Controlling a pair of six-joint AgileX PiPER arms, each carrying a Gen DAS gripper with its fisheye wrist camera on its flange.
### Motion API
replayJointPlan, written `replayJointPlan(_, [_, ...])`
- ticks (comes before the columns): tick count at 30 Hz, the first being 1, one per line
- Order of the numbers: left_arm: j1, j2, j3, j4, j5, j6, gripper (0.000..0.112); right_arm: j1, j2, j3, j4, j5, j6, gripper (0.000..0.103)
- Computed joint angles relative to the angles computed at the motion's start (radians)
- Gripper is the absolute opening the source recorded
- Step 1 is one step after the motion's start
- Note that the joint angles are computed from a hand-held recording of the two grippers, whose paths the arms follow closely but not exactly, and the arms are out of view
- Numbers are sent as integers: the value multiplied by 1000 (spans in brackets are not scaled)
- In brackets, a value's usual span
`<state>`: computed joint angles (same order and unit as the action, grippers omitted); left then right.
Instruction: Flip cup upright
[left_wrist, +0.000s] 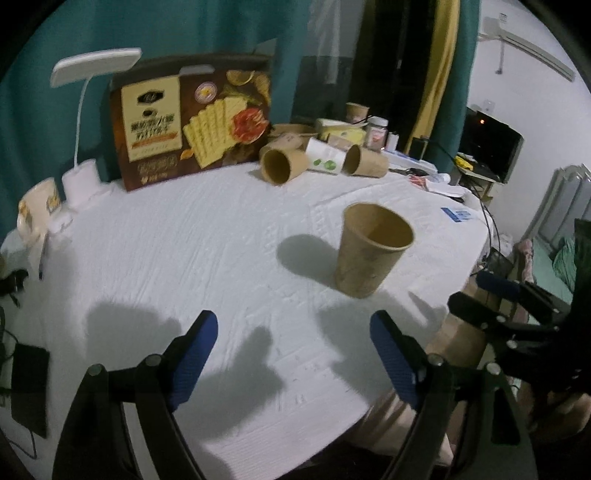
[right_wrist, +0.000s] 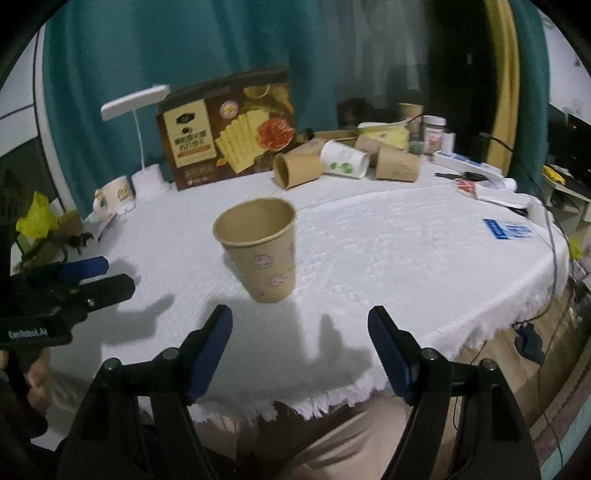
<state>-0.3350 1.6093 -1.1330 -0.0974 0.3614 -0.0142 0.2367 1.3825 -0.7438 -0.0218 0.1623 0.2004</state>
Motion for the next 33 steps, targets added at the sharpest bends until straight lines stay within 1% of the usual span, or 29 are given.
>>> replayJointPlan(2, [-13,-11,4,6,-13,-2,85,-14,-33,8,-34,24,33,74])
replayJointPlan(4, [-21,-27,13,10,-46,-1,85,-29,-70,18,-75,44,73,74])
replayJointPlan(7, [-33,-50,12,63,-80,-41,85,-54,-121,28,-118,68,118,74])
replayJointPlan(8, [-34,-55,5,60,-84,-36,85,-60,-130,25,-116,73,122,74])
replayJointPlan(10, [-35,-60,-10,37,-85,-5,85,-86,-159,24,-31,84,45,74])
replayJointPlan(12, [-42,-69,-26,29,-80,13,85,-102,-182,12,-18,109,35,74])
replayJointPlan(15, [-54,-87,-45,24,-79,36,85,-102,-212,-13,-85,142,97,74])
replayJointPlan(17, [-56,-102,-58,-9,-81,87,85,-98,-234,-28,-120,159,131,74])
replayJointPlan(20, [-63,-144,-41,-2,-121,98,85,-87,-272,-50,-183,181,188,74])
replayJointPlan(21, [-61,-159,-35,-26,-137,132,85,-82,-282,-58,-207,189,205,74])
replayJointPlan(23, [-59,-179,-29,-55,-161,171,85,-59,-298,-75,-302,209,279,74])
replayJointPlan(24, [-58,-182,-36,-53,-165,171,87,-51,-305,-80,-335,216,305,74])
replayJointPlan(25, [-59,-186,-47,-36,-165,157,92,-49,-315,-86,-344,222,308,74])
replayJointPlan(26, [-60,-190,-56,-38,-165,162,95,-46,-323,-96,-352,229,311,74])
replayJointPlan(27, [-57,-194,-69,-76,-167,204,98,-41,-328,-108,-369,239,323,74])
replayJointPlan(30, [-56,-215,-80,-119,-183,241,100,-8,-344,-145,-448,264,384,74])
replayJointPlan(33, [-42,-239,-79,-291,-197,397,101,41,-353,-181,-551,291,467,74])
